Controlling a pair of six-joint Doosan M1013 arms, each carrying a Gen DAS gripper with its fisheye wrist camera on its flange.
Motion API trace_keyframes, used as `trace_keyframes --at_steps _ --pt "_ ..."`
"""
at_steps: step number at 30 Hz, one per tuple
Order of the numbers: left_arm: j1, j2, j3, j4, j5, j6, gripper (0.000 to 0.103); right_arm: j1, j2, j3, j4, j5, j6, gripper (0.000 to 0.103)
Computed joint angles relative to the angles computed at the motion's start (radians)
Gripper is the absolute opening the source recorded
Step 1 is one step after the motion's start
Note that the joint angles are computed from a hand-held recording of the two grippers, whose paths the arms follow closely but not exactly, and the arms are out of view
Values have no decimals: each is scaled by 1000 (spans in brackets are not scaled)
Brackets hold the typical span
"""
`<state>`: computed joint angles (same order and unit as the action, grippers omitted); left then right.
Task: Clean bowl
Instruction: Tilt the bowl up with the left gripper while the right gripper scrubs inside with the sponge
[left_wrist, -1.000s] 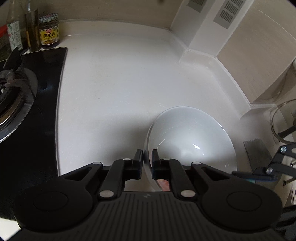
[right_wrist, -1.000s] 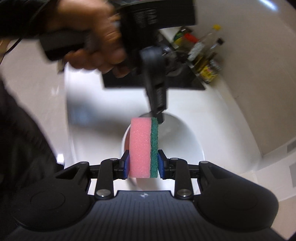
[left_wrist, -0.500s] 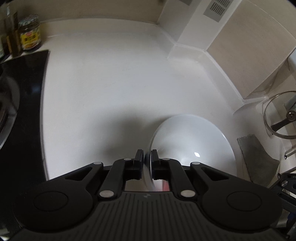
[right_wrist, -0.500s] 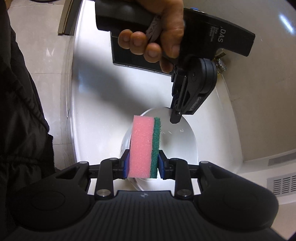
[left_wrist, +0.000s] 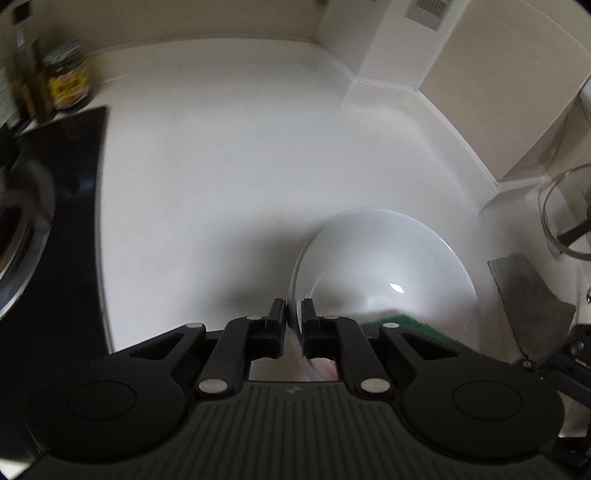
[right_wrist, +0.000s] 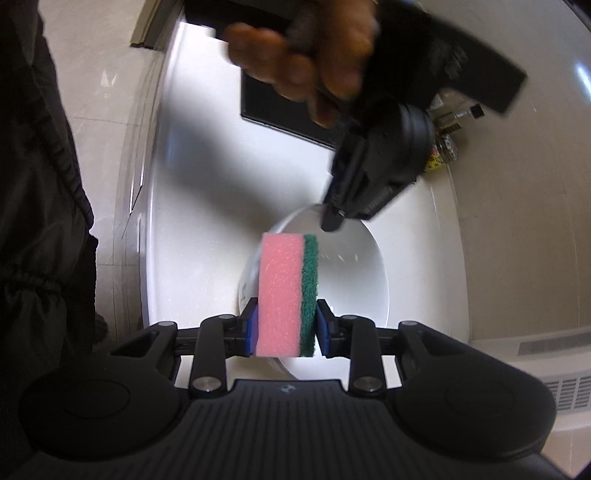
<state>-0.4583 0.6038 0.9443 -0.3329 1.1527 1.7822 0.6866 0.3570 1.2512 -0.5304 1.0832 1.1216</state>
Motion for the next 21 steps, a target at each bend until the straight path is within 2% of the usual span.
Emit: trace_keyframes --at_steps 3,8,12,15,21 --pt "-4 21 -35 -6 23 -37 6 -2 2 -3 -4 11 12 27" --pt "8 -60 88 -33 -64 -87 7 -1 3 -11 -3 31 71 27" --pt "4 -95 150 -34 -109 -89 9 -2 4 -16 1 34 91 27" --pt "-4 -76 112 -1 -75 -64 8 -8 10 -27 11 33 70 27" --pt "-18 26 -61 5 19 22 3 -16 11 -39 5 68 13 26"
